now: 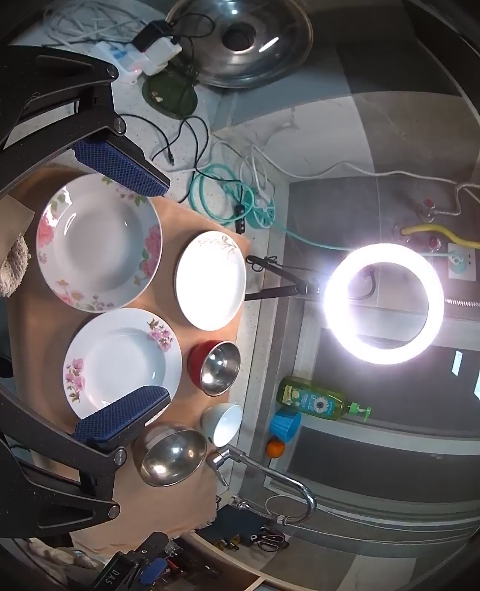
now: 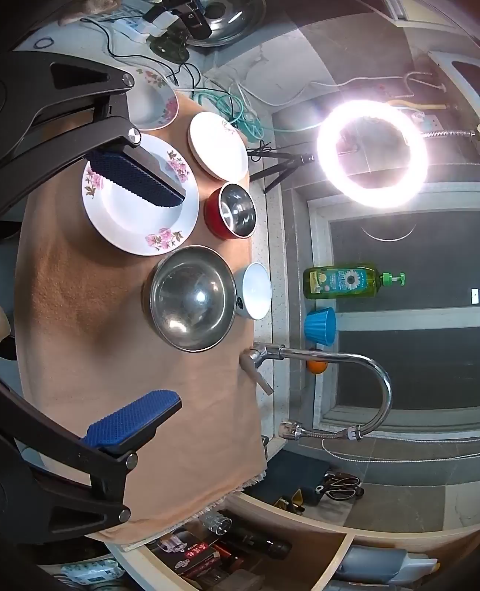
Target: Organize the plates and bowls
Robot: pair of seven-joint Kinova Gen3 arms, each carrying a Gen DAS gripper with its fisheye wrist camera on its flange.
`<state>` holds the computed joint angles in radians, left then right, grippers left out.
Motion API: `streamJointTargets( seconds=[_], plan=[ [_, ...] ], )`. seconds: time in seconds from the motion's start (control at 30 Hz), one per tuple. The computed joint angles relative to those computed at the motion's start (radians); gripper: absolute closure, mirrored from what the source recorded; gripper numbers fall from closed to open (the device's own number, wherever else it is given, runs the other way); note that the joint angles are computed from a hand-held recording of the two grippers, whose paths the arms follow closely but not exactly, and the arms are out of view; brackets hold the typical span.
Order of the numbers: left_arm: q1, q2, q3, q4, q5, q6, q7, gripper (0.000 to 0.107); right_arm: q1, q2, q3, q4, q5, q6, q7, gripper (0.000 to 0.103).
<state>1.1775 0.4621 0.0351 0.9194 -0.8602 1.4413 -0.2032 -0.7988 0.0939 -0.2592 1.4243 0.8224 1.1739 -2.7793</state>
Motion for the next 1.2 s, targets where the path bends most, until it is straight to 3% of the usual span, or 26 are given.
streamJointTargets(
  seconds=[1.2],
  plan=[
    [-0.006,0.005,-0.008,-0.018,0.01,-0.001,-0.032,0.005,0.0,0.014,0.014,-0.017,0.001,-0.004,0.016,0.002]
  ],
)
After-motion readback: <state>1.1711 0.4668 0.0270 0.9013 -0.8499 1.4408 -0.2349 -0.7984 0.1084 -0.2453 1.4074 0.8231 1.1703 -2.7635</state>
